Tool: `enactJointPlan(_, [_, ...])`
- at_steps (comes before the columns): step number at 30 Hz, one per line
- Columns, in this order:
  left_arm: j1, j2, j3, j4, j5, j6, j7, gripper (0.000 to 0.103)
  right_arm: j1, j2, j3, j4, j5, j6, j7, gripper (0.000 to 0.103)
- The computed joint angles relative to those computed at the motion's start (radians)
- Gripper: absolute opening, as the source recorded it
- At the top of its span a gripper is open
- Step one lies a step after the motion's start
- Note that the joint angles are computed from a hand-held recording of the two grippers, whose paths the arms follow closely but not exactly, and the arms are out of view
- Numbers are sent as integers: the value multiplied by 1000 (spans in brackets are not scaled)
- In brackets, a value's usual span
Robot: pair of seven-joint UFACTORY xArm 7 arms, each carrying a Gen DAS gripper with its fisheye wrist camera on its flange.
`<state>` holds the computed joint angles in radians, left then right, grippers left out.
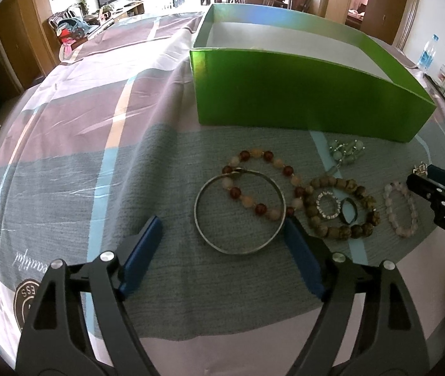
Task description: Organize jewelry
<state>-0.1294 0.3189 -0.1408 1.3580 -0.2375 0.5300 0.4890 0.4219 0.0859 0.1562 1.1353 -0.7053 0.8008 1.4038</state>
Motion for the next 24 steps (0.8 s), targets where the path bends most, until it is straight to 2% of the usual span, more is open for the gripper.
enactJointPlan(12, [-2, 0, -2, -3, 3, -7, 1, 82, -1, -1, -1, -2, -1, -3, 0, 63])
enactJointPlan(17, [-3, 0, -2, -4, 3, -10, 0, 80, -2, -5, -1, -7, -4, -10, -2, 60])
enactJointPlan(20, [-2, 2, -3, -1, 2, -12, 2, 77, -3, -7, 0, -9, -13, -24, -8, 46])
enactJointPlan(22, [0, 2, -5, -1, -2, -15, 6, 76, -4, -9, 0, -12, -18, -32, -11, 31])
enactJointPlan(24, [2, 1, -7, -5, -6, -18, 13, 73, -3, -10, 2, -11, -19, -34, -10, 24])
